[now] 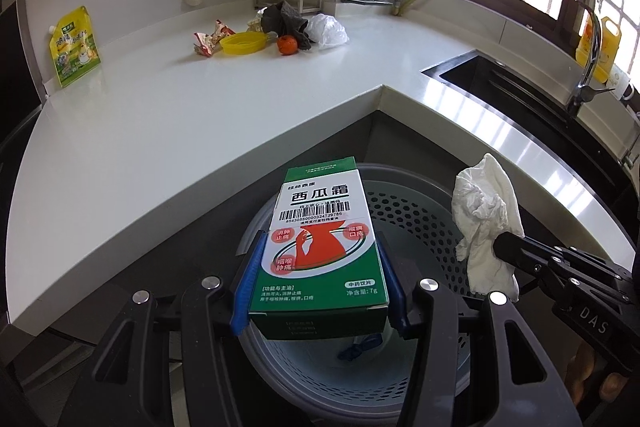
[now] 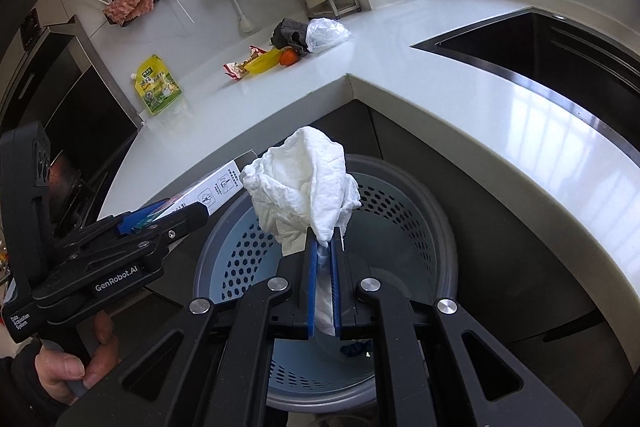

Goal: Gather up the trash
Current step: 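Carry the green box and white tissue over the grey basket with both tools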

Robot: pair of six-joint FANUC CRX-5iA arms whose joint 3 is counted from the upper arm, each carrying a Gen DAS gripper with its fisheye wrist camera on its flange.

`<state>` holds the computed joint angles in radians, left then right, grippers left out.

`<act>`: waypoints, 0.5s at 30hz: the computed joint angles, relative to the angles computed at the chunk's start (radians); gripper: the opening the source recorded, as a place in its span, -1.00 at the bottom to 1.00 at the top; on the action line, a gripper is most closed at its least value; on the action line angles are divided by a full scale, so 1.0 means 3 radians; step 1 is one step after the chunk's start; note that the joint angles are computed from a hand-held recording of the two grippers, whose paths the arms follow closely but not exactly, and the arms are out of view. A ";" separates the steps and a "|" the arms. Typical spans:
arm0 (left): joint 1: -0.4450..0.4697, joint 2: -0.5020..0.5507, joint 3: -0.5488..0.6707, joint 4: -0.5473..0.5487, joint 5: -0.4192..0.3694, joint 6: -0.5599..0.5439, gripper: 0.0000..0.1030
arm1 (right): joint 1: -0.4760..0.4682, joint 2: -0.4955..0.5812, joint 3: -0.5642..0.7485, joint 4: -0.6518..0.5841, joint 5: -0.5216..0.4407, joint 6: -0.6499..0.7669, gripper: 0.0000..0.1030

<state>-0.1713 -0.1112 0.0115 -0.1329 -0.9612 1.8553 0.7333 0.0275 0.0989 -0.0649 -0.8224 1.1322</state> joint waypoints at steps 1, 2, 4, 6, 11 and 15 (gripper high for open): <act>-0.0013 0.0008 -0.0002 0.0006 -0.0011 0.0003 -0.02 | -0.0007 -0.0003 -0.0009 -0.0015 -0.0011 0.0006 -0.88; -0.0022 0.0018 -0.0004 0.0016 -0.0023 0.0001 -0.02 | -0.0012 -0.0005 -0.0021 -0.0020 -0.0017 0.0005 -0.88; -0.0040 0.0042 -0.0002 0.0018 -0.0048 0.0001 -0.02 | -0.0022 -0.0002 -0.0033 -0.0037 -0.0029 0.0004 -0.88; -0.0061 0.0070 0.0012 -0.0009 -0.0079 0.0014 -0.02 | -0.0029 -0.0002 -0.0053 -0.0051 -0.0040 0.0002 -0.88; -0.0022 0.0120 -0.0019 0.0073 -0.0120 -0.0018 -0.02 | -0.0038 0.0019 -0.0059 -0.0101 -0.0086 0.0030 -0.88; -0.0013 0.0145 -0.0030 0.0080 -0.0151 -0.0008 -0.02 | -0.0043 0.0045 -0.0046 -0.0122 -0.0123 0.0051 -0.88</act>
